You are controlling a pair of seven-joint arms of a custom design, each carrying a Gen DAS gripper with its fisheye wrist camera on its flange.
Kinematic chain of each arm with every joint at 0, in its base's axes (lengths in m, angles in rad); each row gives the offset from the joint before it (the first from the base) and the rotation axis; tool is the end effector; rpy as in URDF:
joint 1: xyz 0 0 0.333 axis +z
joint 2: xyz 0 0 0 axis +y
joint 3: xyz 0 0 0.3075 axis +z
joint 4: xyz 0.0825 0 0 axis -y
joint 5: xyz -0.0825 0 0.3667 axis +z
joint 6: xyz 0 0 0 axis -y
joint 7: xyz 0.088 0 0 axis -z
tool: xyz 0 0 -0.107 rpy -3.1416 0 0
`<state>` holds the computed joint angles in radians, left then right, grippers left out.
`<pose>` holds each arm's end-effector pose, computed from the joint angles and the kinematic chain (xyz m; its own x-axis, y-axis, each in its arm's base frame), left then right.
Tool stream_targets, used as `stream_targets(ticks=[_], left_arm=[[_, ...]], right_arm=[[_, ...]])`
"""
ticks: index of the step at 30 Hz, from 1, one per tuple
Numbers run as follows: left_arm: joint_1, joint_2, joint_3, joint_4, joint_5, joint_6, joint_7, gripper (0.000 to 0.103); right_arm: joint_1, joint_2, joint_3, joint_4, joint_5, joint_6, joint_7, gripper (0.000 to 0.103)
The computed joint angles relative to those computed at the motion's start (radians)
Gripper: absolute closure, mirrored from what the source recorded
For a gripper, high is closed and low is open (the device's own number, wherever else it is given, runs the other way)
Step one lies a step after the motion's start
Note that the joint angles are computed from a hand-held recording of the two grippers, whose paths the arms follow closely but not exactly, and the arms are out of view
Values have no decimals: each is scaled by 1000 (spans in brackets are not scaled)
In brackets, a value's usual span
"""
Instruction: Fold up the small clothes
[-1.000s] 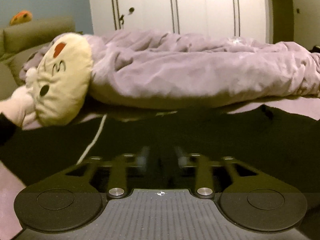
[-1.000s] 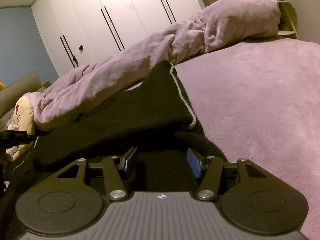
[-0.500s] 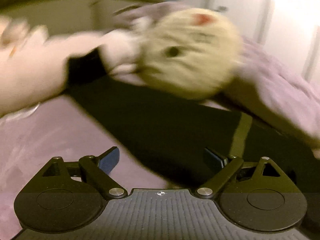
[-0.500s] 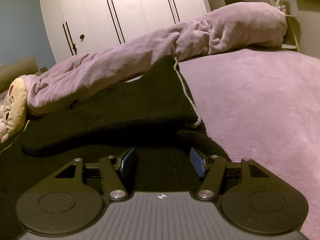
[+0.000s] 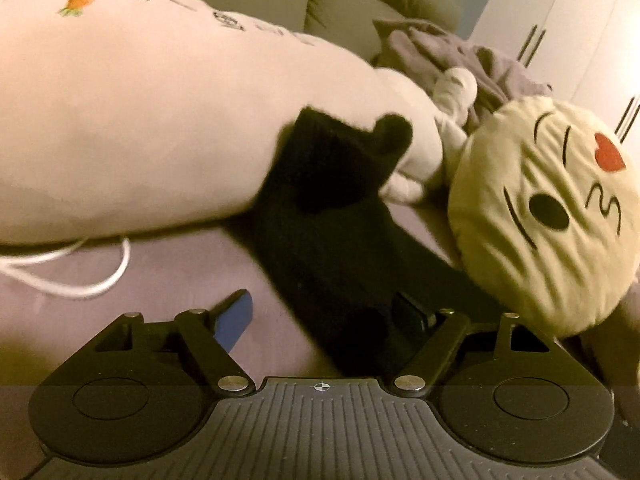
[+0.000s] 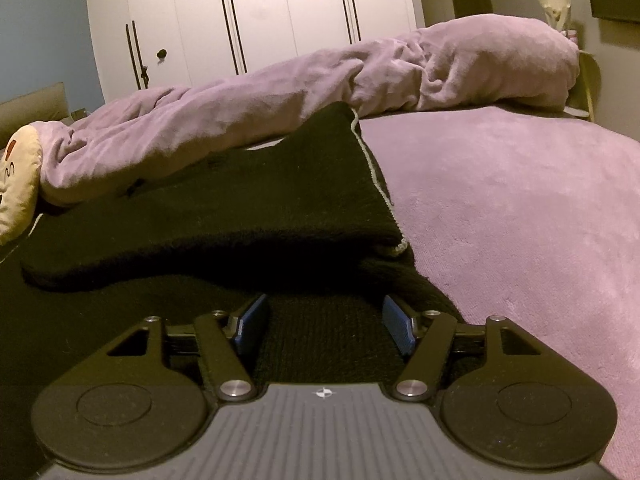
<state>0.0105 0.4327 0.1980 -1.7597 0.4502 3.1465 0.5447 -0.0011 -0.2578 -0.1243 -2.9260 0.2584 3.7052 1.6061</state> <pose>0.6788 0.0830 0.4354 0.4702 -0.7981 0.3768 -0.3804 -0.5685 -0.7295 0.3681 -0.0803 0.3801 -0.3583 -0.9169 -0.1761 -0.4401 0.3322 -0.8342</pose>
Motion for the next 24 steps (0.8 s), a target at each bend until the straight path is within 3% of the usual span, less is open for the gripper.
stream_targets(ticks=[2, 4, 5, 6, 8, 9, 10, 13, 15, 24], left_arm=[[21, 29, -18, 29, -16, 14, 10, 30], [4, 51, 11, 51, -25, 16, -2, 52], [4, 70, 13, 76, -35, 1, -3, 69], [33, 75, -18, 86, -44, -3, 3, 79], [154, 75, -156, 78, -106, 23, 69, 86], [226, 72, -240, 64, -140, 43, 112, 88], [268, 70, -289, 54, -158, 55, 139, 88], [332, 60, -369, 26, -192, 92, 205, 89], [408, 43, -464, -15, -207, 130, 240, 89], [671, -41, -818, -131, -82, 188, 241, 90]], right_arm=[[-7, 2, 17, 3, 23, -3, -17, 39], [-12, 4, 38, 7, 56, -6, -42, 38], [-12, 6, 44, 9, 68, -6, -51, 38], [-11, 7, 46, 11, 76, -7, -58, 38], [-6, 8, 41, 10, 77, -5, -59, 38], [-4, 9, 39, 11, 77, -4, -60, 38], [-4, 10, 42, 12, 83, -3, -64, 38], [-4, 11, 49, 16, 101, -6, -80, 38], [-2, 11, 45, 18, 101, -7, -82, 38], [5, 13, 30, 13, 82, 1, -69, 38]])
